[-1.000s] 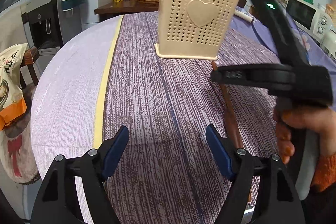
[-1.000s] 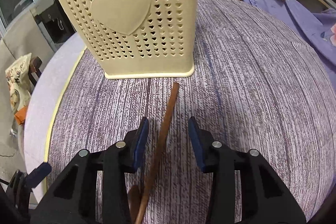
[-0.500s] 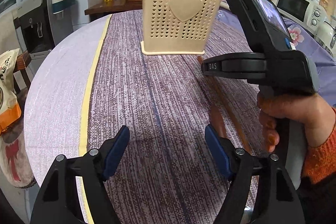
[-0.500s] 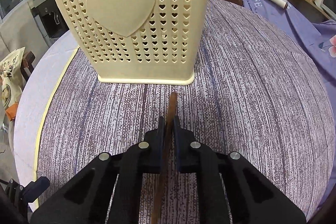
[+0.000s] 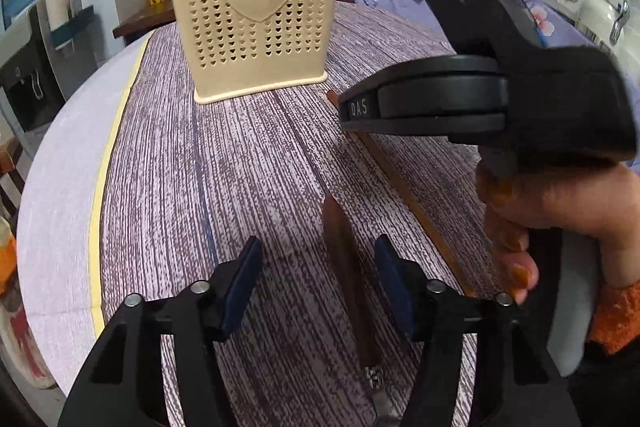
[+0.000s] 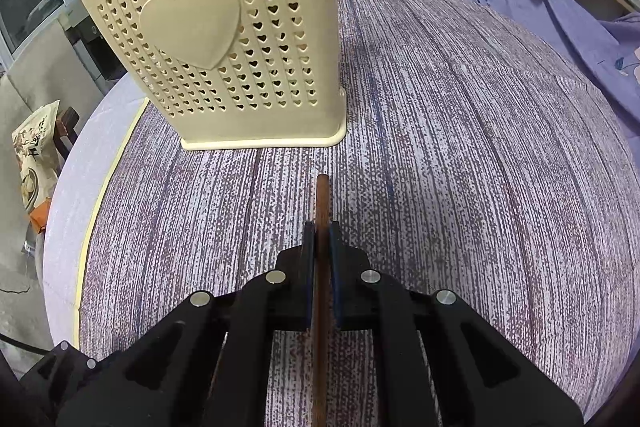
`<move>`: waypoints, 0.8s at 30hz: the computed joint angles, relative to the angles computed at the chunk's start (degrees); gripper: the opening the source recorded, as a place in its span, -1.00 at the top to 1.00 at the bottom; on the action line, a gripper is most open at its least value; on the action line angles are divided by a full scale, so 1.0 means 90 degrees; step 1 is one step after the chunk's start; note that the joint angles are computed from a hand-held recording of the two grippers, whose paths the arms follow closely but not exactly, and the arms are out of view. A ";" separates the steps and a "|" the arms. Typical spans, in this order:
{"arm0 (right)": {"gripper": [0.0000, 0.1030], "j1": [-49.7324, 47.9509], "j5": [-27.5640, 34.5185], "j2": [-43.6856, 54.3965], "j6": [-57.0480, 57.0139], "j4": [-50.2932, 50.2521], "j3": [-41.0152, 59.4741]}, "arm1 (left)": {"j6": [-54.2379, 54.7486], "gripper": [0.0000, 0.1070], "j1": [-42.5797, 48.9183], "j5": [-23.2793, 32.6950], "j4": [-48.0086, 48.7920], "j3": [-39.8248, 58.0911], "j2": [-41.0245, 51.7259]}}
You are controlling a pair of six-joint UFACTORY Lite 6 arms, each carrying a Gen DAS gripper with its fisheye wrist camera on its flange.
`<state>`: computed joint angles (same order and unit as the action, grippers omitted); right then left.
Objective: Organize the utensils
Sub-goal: 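Grasp a wooden-handled spoon with the left tool while the right grasps a brown chopstick, then lift the wooden-handled spoon and chopstick and carry both above the holder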
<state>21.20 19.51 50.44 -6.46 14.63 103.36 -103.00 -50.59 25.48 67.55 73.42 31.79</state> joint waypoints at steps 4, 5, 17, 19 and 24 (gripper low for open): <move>0.85 -0.0081 -0.0010 -0.0032 -0.0310 0.0325 -0.0063 | 0.0648 0.33 0.0019 0.0168 -0.0475 0.0437 0.0266; 0.85 -0.0097 -0.0038 -0.0067 -0.0358 0.0381 -0.0118 | 0.0739 0.47 0.0015 0.0227 -0.0543 0.0515 0.0313; 0.85 -0.0491 -0.0556 -0.1445 -0.3782 0.3834 -0.1767 | 0.0236 0.71 0.0014 0.0189 -0.0105 0.0321 -0.0233; 0.85 -0.0589 -0.0539 -0.1885 -0.4963 0.5013 -0.2202 | -0.0065 0.71 0.0024 0.0177 0.0156 0.0013 -0.0675; 0.85 -0.0949 -0.0160 -0.3164 -0.7128 0.7157 -0.3228 | -0.0409 0.72 -0.0041 0.0459 0.0549 -0.0504 -0.1661</move>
<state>12.65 18.07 21.97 -70.61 79.04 74.30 -106.68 -50.96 29.61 72.49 68.88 16.85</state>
